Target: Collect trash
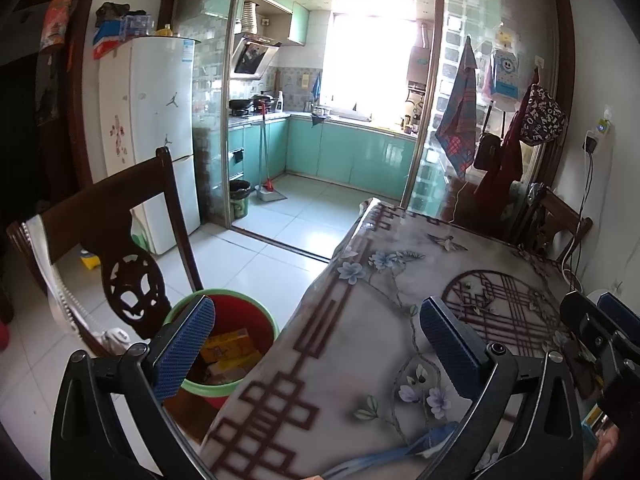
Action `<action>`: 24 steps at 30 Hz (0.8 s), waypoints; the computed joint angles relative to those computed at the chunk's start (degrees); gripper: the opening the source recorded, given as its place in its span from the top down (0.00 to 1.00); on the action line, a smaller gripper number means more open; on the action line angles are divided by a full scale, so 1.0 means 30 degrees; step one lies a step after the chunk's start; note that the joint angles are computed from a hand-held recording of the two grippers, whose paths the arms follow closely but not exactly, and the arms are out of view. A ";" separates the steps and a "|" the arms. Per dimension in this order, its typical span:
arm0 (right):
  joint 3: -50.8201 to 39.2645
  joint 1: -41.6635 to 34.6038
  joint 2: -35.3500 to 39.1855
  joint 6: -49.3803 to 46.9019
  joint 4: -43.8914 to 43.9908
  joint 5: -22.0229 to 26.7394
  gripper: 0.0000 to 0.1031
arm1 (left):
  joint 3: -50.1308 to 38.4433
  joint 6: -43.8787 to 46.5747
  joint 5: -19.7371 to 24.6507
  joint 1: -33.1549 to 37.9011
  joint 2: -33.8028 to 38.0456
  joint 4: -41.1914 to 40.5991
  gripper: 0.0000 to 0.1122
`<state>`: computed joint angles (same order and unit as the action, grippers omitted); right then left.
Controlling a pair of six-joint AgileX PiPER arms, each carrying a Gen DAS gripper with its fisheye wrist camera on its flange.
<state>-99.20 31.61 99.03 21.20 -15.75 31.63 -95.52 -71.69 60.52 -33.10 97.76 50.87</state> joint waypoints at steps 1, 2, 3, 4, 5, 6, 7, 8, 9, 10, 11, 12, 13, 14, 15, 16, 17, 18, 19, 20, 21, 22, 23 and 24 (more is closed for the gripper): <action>0.0037 -0.0051 -0.0016 0.0072 0.0015 -0.0036 0.17 | -0.0056 0.0011 0.0012 -0.0003 0.0035 -0.0002 0.09; 0.0075 -0.0131 -0.0030 -0.0004 0.0180 -0.0062 0.17 | -0.0152 0.0044 0.0046 -0.0012 0.0093 -0.0006 0.08; -0.0008 -0.0159 0.0016 -0.0069 0.0273 -0.0003 0.17 | -0.0112 0.0040 0.0041 -0.0008 0.0068 -0.0014 0.08; -0.0018 -0.0214 0.0040 -0.0184 0.0381 0.0027 0.17 | -0.0084 0.0042 0.0026 -0.0005 0.0049 -0.0031 0.09; -0.0067 -0.0255 0.0082 -0.0315 0.0479 0.0086 0.17 | -0.0170 0.0101 0.0042 -0.0004 0.0104 -0.0066 0.08; -0.0135 -0.0317 0.0138 -0.0518 0.0635 0.0166 0.17 | -0.0264 0.0155 0.0066 -0.0019 0.0167 -0.0085 0.08; -0.0145 -0.0345 0.0159 -0.0557 0.0664 0.0175 0.17 | -0.0343 0.0226 0.0054 -0.0030 0.0218 -0.0106 0.08; -0.0202 -0.0358 0.0187 -0.0508 0.0631 0.0206 0.17 | -0.0403 0.0275 0.0036 -0.0041 0.0265 -0.0099 0.08; -0.0174 -0.0398 0.0169 -0.0490 0.0664 0.0153 0.17 | -0.0451 0.0272 0.0060 -0.0066 0.0306 -0.0060 0.09; -0.0184 -0.0407 0.0175 -0.0484 0.0682 0.0136 0.17 | -0.0540 0.0272 0.0109 -0.0095 0.0378 -0.0018 0.09; -0.0201 -0.0434 0.0189 -0.0505 0.0695 0.0124 0.17 | -0.0634 0.0324 0.0141 -0.0099 0.0440 -0.0028 0.09; -0.0259 -0.0453 0.0210 -0.0488 0.0657 0.0152 0.17 | -0.0669 0.0350 0.0151 -0.0102 0.0461 -0.0051 0.08; -0.0287 -0.0478 0.0234 -0.0506 0.0664 0.0148 0.17 | -0.0693 0.0375 0.0150 -0.0102 0.0486 -0.0067 0.08; -0.0347 -0.0535 0.0274 -0.0623 0.0779 0.0163 0.17 | -0.0806 0.0432 0.0194 -0.0109 0.0551 -0.0085 0.09; -0.0351 -0.0541 0.0273 -0.0650 0.0820 0.0176 0.17 | -0.0801 0.0416 0.0187 -0.0106 0.0555 -0.0088 0.08; -0.0378 -0.0585 0.0300 -0.0747 0.0936 0.0186 0.17 | -0.0801 0.0416 0.0187 -0.0106 0.0555 -0.0088 0.08; -0.0427 -0.0575 0.0317 -0.0723 0.0904 0.0232 0.17 | -0.0808 0.0435 0.0182 -0.0105 0.0560 -0.0115 0.08; -0.0489 -0.0590 0.0361 -0.0778 0.0964 0.0281 0.17 | -0.0815 0.0471 0.0165 -0.0093 0.0574 -0.0145 0.08; -0.0551 -0.0620 0.0411 -0.0887 0.1084 0.0325 0.17 | -0.0830 0.0505 0.0145 -0.0067 0.0606 -0.0170 0.08; -0.0580 -0.0633 0.0449 -0.0927 0.1139 0.0334 0.17 | -0.0929 0.0560 0.0190 -0.0060 0.0674 -0.0205 0.08; -0.0625 -0.0658 0.0497 -0.1012 0.1225 0.0339 0.17 | -0.0885 0.0517 0.0190 -0.0073 0.0638 -0.0187 0.08; -0.0655 -0.0672 0.0535 -0.1049 0.1253 0.0354 0.17 | -0.0949 0.0576 0.0206 -0.0054 0.0684 -0.0241 0.08; -0.0719 -0.0682 0.0588 -0.1075 0.1279 0.0392 0.17 | -0.0989 0.0630 0.0193 -0.0019 0.0722 -0.0293 0.08; -0.0765 -0.0712 0.0647 -0.1149 0.1373 0.0403 0.17 | -0.0947 0.0636 0.0144 0.0011 0.0725 -0.0311 0.08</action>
<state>-101.49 29.47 100.97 17.75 -11.63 32.84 -98.36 -69.78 60.95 -33.07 99.93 49.94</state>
